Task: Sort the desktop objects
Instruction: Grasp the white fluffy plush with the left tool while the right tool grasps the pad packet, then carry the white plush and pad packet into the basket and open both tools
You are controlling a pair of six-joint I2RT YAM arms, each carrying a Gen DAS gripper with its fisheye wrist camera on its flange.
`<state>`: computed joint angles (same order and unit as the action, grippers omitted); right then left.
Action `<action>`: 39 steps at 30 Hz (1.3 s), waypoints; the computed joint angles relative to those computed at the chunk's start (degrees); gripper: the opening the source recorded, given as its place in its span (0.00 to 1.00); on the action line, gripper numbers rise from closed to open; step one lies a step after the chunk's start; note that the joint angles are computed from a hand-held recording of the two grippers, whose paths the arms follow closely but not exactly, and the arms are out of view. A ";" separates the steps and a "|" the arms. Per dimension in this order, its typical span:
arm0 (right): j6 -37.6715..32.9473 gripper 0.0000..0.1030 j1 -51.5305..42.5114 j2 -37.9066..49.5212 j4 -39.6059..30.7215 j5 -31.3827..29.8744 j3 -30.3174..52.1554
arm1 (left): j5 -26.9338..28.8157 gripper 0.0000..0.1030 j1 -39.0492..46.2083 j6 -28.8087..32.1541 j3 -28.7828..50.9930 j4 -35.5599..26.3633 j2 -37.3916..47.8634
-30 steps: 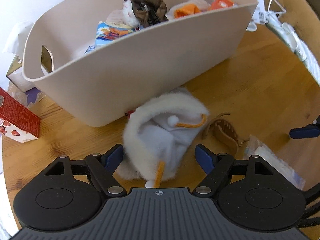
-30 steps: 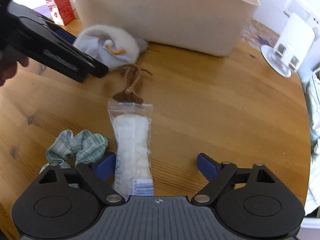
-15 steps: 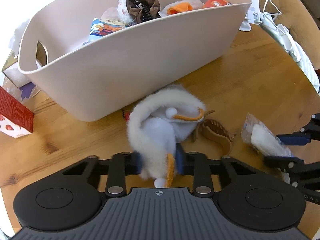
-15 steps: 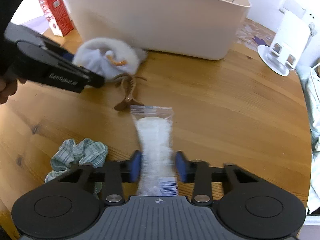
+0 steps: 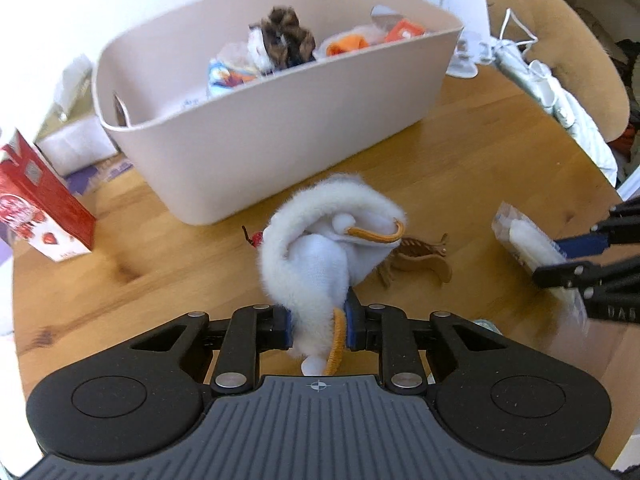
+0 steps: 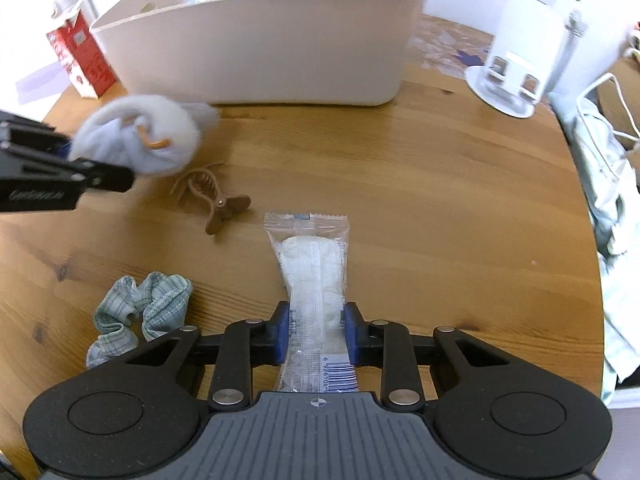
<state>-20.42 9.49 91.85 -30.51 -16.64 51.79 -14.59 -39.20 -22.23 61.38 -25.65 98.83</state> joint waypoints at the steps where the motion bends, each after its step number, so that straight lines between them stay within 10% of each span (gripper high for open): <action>1: 0.20 0.25 -0.31 -0.34 -0.01 -0.06 -0.05 | -0.30 0.22 -0.16 -0.16 -0.81 0.10 -1.21; 21: 0.58 0.25 -3.97 0.38 -2.93 -3.81 13.26 | -9.39 0.22 0.55 -0.20 -1.49 -3.44 -16.35; 39: 7.32 0.25 -0.02 12.95 -2.86 -6.01 37.74 | -10.12 0.22 8.83 3.09 13.85 -1.84 -5.78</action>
<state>-13.10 9.47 104.79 -33.38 -22.65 89.53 -24.71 -30.37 -19.14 75.23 -27.49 93.05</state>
